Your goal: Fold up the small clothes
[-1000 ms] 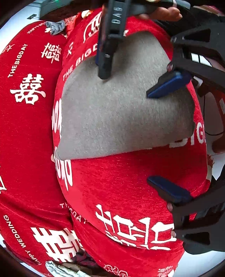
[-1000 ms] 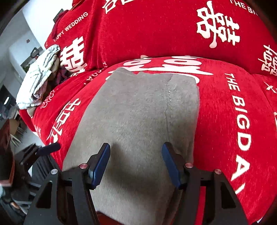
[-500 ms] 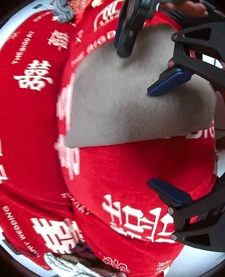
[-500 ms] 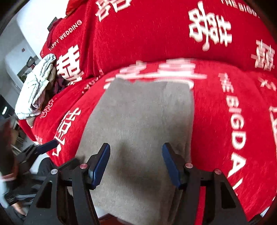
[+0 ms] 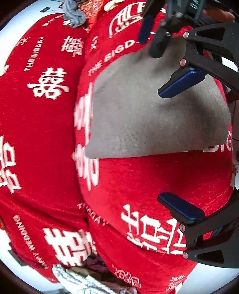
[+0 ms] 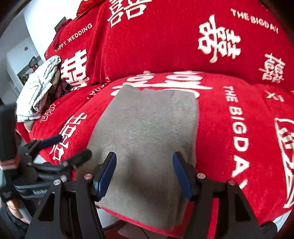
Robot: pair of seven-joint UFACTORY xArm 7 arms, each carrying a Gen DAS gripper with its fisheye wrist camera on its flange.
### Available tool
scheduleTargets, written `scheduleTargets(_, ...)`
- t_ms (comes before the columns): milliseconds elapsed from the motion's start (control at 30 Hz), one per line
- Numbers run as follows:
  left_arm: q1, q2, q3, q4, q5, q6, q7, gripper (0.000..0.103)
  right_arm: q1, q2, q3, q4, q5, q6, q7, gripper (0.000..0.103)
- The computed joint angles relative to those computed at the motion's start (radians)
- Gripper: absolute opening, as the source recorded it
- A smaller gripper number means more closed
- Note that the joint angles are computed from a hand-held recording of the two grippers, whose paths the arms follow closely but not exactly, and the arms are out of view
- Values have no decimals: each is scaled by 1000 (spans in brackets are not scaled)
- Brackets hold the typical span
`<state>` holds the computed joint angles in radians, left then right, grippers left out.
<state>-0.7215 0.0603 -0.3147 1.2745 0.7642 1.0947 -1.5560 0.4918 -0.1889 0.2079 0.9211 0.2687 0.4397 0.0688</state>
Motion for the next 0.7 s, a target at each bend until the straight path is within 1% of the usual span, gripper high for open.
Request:
scheduleTargets(67, -17, 6, -7, 23, 41, 57, -45, 103, -21, -21, 19, -11, -60, 12, 64, 69)
scheduleTargets(133, -27, 9, -10, 35, 56, 81, -66, 103, -19, -30, 18, -16, -69, 23, 77, 69)
scheduleTargets(167, -28, 7, -10, 36, 56, 78, -69, 103, -22, -34, 23, -18, -87, 29, 90, 70)
scheduleTargets(200, -29, 3, -10, 31, 57, 66, -66, 103, -33, -38, 38, -19, -131, 39, 123, 71)
scheduleTargets(267, -34, 12, -14, 44, 53, 79, -45, 103, -48, -37, 59, -15, -204, 60, 179, 72)
scheduleTargets(367, -51, 25, -16, 56, 59, 110, -35, 103, -39, -46, 60, -24, -235, 73, 201, 72)
scheduleTargets(433, -56, 18, -14, 46, 54, 106, -43, 103, -37, -52, 64, -28, -258, 81, 218, 72)
scheduleTargets(600, -48, -13, -19, -3, 56, 52, -81, 103, -29, -69, 75, -38, -302, 89, 240, 74)
scheduleTargets(700, -48, -13, -27, 0, 61, 67, -92, 103, -26, -71, 83, -39, -325, 96, 255, 74)
